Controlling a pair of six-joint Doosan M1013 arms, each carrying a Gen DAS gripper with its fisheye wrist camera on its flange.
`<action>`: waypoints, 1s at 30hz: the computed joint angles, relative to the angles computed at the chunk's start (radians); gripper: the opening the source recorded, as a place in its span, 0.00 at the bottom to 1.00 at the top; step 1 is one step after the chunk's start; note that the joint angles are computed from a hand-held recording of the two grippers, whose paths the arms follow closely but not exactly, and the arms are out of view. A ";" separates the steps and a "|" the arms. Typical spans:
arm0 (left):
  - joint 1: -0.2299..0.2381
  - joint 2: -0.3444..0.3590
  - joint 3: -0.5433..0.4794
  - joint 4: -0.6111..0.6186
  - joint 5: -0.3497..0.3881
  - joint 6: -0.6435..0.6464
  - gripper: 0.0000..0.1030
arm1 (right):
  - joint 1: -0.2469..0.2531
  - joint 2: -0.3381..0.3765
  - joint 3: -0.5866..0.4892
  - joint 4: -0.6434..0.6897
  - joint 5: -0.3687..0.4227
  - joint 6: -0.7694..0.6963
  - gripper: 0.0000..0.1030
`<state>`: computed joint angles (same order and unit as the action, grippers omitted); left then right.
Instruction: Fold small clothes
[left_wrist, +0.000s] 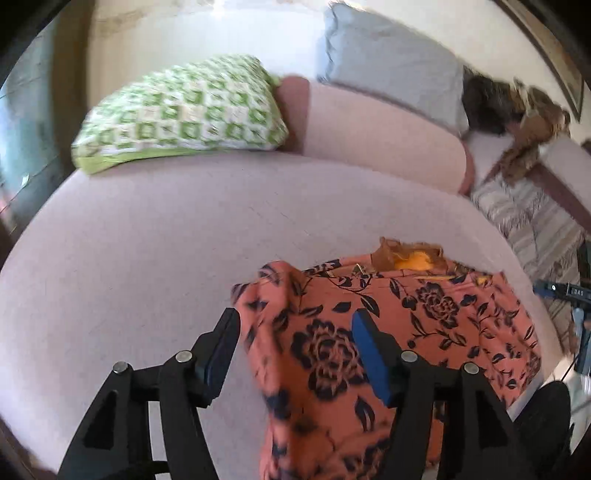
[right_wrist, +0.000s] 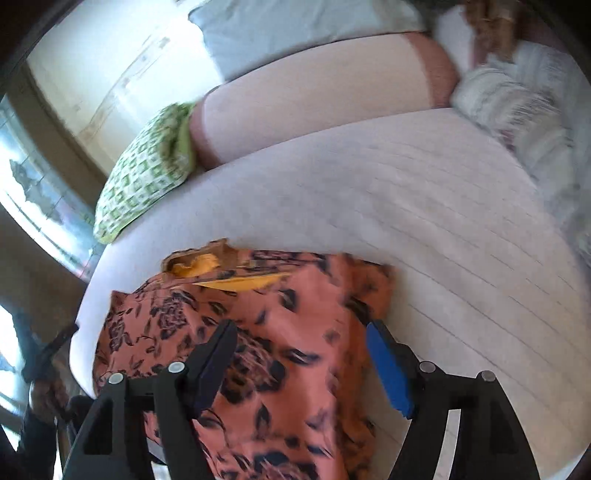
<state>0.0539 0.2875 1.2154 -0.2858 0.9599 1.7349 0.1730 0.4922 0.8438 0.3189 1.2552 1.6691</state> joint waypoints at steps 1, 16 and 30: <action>-0.003 0.027 -0.030 -0.002 0.039 0.010 0.62 | 0.011 0.023 -0.029 -0.038 0.022 -0.005 0.73; -0.026 0.136 -0.159 0.128 0.166 -0.108 0.24 | 0.023 0.128 -0.158 -0.073 0.132 -0.019 0.62; -0.033 0.116 -0.144 0.217 0.130 -0.225 0.06 | -0.031 0.139 -0.117 -0.006 0.064 0.201 0.12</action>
